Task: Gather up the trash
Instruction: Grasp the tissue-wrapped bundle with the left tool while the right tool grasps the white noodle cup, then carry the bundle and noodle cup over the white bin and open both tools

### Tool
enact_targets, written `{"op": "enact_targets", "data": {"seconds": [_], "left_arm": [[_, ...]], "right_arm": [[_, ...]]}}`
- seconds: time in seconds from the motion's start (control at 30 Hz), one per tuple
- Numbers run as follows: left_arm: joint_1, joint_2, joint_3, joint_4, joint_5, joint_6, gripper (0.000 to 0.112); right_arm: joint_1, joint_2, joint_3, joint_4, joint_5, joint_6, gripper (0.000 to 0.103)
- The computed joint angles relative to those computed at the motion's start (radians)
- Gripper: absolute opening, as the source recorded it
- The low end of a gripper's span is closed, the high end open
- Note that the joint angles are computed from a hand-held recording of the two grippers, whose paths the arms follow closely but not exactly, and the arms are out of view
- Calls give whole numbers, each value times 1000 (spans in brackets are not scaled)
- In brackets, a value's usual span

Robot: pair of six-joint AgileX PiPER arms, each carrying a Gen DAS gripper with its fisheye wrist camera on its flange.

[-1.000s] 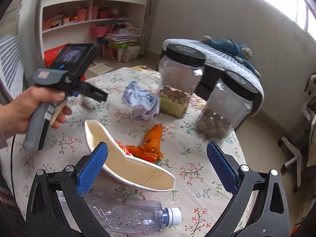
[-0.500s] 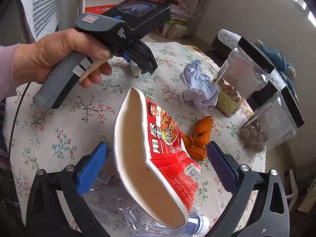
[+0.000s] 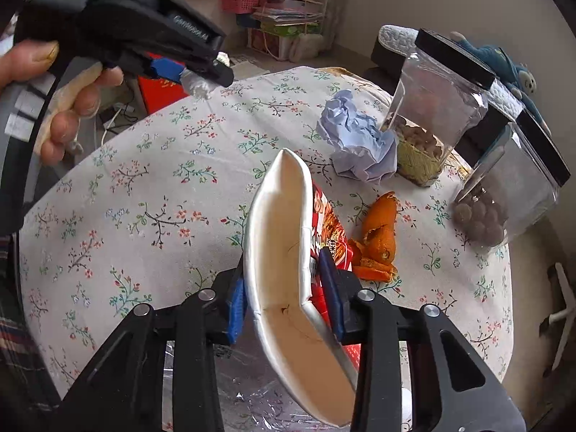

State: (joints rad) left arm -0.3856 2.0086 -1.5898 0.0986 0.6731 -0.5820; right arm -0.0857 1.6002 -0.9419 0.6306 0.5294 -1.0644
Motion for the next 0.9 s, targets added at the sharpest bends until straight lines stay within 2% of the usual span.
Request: {"op": "enact_targets", "data": {"seconds": [0.07,0.23,0.6,0.9], "left_arm": [[-17,-33,24,44,-7,-34,38],[-76,-123,86,232,-27,-176,38],[-259,-254,135,569,8,-438,38],[-409,-281,144,742,61,-583,38]], "right_arm": [[-45,-23,-16,87,48,-36,26],[-129,-108,-23,221,90,-71,25],[-276,-257,19,348,82,-93,26],[-391,-331,57,396,73,-130,26]]}}
